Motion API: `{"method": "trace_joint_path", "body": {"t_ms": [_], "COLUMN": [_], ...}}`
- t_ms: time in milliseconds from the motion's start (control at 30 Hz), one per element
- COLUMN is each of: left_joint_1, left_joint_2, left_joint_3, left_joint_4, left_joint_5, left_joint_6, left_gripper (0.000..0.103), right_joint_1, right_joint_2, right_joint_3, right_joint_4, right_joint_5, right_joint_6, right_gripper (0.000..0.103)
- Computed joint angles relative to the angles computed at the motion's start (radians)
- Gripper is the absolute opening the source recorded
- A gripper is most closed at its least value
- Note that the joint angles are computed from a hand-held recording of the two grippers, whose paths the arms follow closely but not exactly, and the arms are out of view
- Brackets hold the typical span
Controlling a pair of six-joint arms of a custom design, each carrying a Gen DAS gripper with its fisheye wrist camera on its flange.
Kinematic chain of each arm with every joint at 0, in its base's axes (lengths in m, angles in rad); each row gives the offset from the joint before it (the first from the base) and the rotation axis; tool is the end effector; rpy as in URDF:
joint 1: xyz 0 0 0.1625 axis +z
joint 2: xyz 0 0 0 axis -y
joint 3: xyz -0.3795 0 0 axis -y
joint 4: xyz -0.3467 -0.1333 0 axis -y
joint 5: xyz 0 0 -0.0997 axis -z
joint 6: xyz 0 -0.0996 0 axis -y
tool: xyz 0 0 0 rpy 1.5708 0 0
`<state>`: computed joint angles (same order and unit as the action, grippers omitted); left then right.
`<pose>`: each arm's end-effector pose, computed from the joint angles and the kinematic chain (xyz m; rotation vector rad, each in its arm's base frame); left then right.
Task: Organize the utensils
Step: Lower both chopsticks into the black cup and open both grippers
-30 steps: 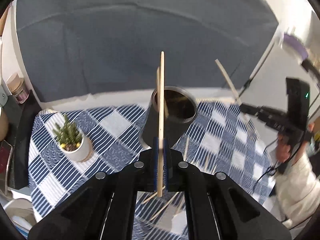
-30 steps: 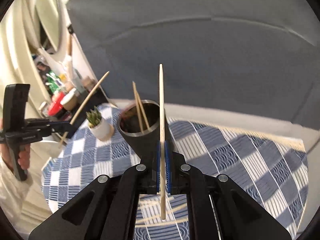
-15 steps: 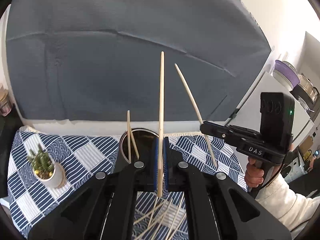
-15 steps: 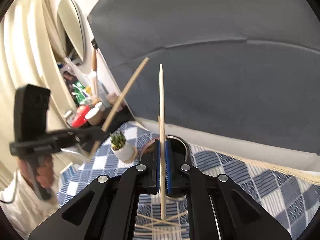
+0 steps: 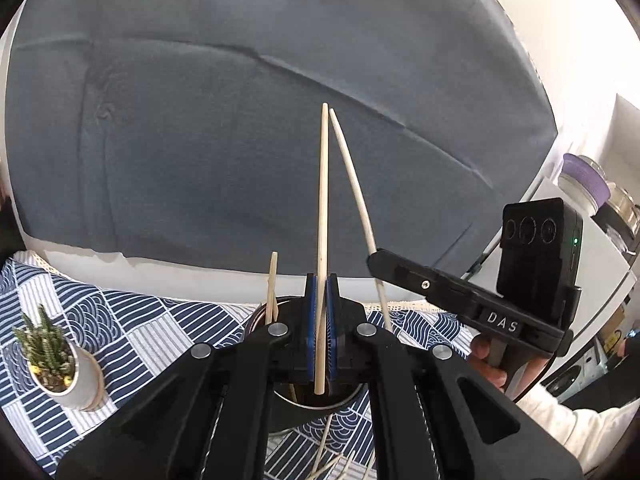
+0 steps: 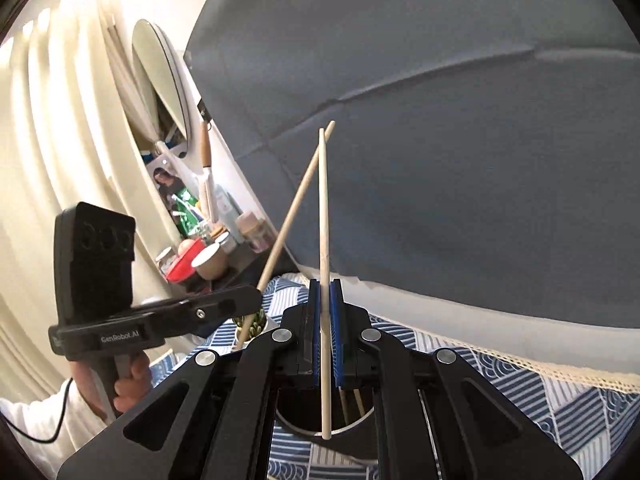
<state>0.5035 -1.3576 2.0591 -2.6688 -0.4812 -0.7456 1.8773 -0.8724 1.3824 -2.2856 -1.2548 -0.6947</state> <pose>-0.2915 -0.4136 0.3056 0.0947 2.3841 -1.4234 0.3568 -0.5830 0.2115 -1.4076 2.4758 -0.3746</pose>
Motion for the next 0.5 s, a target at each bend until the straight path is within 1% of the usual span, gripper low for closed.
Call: {"method": "trace_joint_path", "body": {"t_ms": [33, 100, 167, 233, 333, 467, 500], "left_joint_1": [0.007, 0.020, 0.034, 0.049, 0.066, 0.071, 0.072], "left_joint_2": [0.007, 0.022, 0.043, 0.068, 0.093, 0.115, 0.117], "left_joint_3": [0.001, 0.009, 0.020, 0.038, 0.057, 0.080, 0.087], "left_joint_4": [-0.003, -0.056, -0.126, -0.243, -0.340, -0.418, -0.421], "left_joint_5": [0.005, -0.003, -0.003, -0.017, -0.026, -0.050, -0.059], "left_joint_6": [0.010, 0.048, 0.089, 0.146, 0.185, 0.223, 0.222], "left_gripper": [0.005, 0.005, 0.005, 0.005, 0.005, 0.005, 0.005], "right_joint_1": [-0.003, -0.008, -0.017, -0.027, -0.041, -0.053, -0.054], "right_joint_2": [0.004, 0.014, 0.021, 0.024, 0.027, 0.023, 0.021], "right_joint_3": [0.003, 0.004, 0.015, 0.031, 0.053, 0.068, 0.072], "right_joint_4": [-0.009, -0.014, -0.028, -0.045, -0.071, -0.066, -0.068], "right_joint_5": [0.003, 0.011, 0.027, 0.045, 0.059, 0.056, 0.049], "right_joint_6": [-0.006, -0.022, -0.040, -0.049, -0.051, -0.049, -0.049], "right_gripper": [0.005, 0.005, 0.005, 0.005, 0.005, 0.005, 0.005]}}
